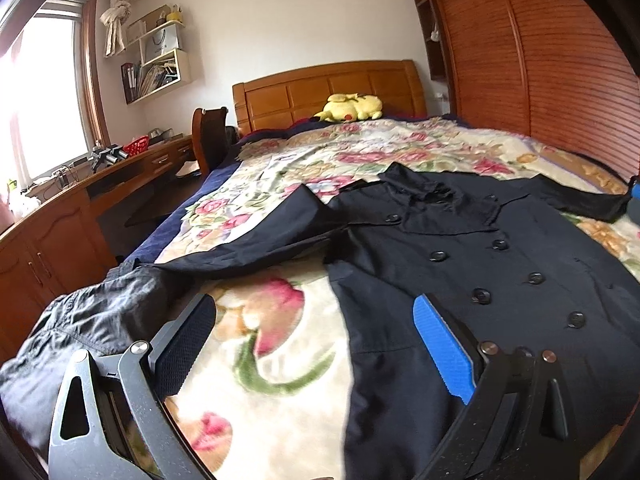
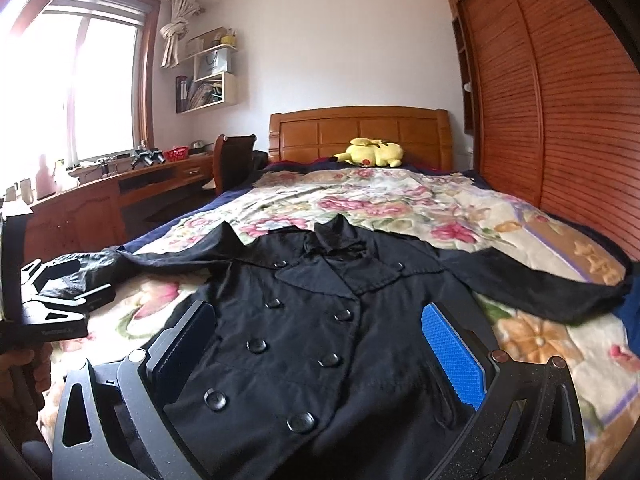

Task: Fold large clothes
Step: 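Reach the left gripper to the coat's side edge and grasp it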

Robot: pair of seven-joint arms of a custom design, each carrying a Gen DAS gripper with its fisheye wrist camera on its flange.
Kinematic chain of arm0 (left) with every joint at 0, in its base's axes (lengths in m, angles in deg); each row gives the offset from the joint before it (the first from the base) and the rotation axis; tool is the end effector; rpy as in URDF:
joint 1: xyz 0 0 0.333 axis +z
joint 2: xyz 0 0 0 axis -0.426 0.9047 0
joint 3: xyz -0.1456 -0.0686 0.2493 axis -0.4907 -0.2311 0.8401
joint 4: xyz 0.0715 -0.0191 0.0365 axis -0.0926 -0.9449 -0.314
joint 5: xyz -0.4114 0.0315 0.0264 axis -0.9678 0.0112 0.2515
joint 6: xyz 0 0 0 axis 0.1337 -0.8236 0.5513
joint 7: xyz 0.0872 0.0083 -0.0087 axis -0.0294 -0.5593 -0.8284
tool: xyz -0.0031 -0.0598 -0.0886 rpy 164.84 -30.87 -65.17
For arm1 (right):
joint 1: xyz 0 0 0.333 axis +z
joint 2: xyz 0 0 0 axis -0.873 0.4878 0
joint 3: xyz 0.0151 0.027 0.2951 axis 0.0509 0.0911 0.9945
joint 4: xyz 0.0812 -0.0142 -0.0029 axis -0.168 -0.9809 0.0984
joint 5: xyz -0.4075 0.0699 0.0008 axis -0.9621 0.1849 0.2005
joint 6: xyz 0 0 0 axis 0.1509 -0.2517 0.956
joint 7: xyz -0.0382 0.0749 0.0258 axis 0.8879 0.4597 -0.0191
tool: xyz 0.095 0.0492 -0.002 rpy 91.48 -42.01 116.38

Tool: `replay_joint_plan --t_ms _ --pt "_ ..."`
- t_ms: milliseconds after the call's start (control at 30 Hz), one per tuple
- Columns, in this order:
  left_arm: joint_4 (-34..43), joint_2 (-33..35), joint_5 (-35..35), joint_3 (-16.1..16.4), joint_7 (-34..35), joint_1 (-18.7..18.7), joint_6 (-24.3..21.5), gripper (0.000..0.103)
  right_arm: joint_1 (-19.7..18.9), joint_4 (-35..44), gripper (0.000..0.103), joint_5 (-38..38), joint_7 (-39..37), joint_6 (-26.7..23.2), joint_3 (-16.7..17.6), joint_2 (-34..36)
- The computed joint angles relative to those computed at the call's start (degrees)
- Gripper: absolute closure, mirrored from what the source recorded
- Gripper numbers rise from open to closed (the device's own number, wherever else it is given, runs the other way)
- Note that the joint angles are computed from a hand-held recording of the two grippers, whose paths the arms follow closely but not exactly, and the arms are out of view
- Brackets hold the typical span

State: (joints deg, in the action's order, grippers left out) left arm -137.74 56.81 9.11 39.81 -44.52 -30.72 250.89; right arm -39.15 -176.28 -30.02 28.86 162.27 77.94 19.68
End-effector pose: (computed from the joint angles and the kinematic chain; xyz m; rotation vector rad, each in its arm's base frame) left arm 0.7176 -0.0856 0.4540 -1.4860 1.5559 -0.7535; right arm 0.6540 0.2519 0.4624 -1.4959 1.2198 -0.8755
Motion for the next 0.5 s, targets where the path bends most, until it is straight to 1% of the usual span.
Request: replay_joint_plan --t_ms 67,100,133,167,200,267,300,367,433,500 --pt "1.2 1.4 -5.5 -2.9 6.0 2.6 -0.5 0.003 1.9 3.2 0.0 1.7 -1.4 -2.2 -2.3 1.4" --pt "1.9 2.1 -8.7 -4.4 9.4 3.9 -1.0 0.003 3.6 5.1 0.0 3.1 -2.4 -3.4 -4.2 2.3" --pt "3.2 3.3 -12.5 -6.3 13.6 5.5 -1.8 0.003 5.9 7.2 0.0 4.9 -3.4 -4.8 -6.9 3.3" --pt "4.4 4.3 -14.5 -6.7 15.9 5.9 -2.2 0.003 7.7 9.4 0.0 6.1 -3.9 -6.4 -9.4 4.6" --pt "5.7 5.4 -16.1 -6.8 17.8 6.0 -2.7 0.003 9.7 11.7 0.0 7.0 -3.6 -8.1 -12.2 6.0" --pt "8.1 7.2 -19.1 -6.9 21.1 6.1 -4.2 0.003 15.2 16.1 0.0 7.4 -0.1 -12.1 -20.5 9.3" --pt "9.3 8.2 -20.5 -7.0 22.6 6.2 -4.7 0.003 16.7 18.6 0.0 6.7 2.2 -14.1 -23.6 11.3" --pt "12.0 10.3 -24.0 -8.2 26.6 7.1 -5.9 0.003 17.4 22.9 0.0 4.8 5.9 -17.0 -26.4 14.5" --pt "15.1 12.8 -27.0 -8.8 30.0 7.6 -7.6 0.003 17.6 26.9 0.0 2.6 9.2 -19.4 -28.5 17.5" --pt "18.7 15.3 -29.7 -9.2 33.0 7.8 -9.9 0.003 16.6 31.0 0.0 0.6 11.6 -21.2 -29.0 20.4"
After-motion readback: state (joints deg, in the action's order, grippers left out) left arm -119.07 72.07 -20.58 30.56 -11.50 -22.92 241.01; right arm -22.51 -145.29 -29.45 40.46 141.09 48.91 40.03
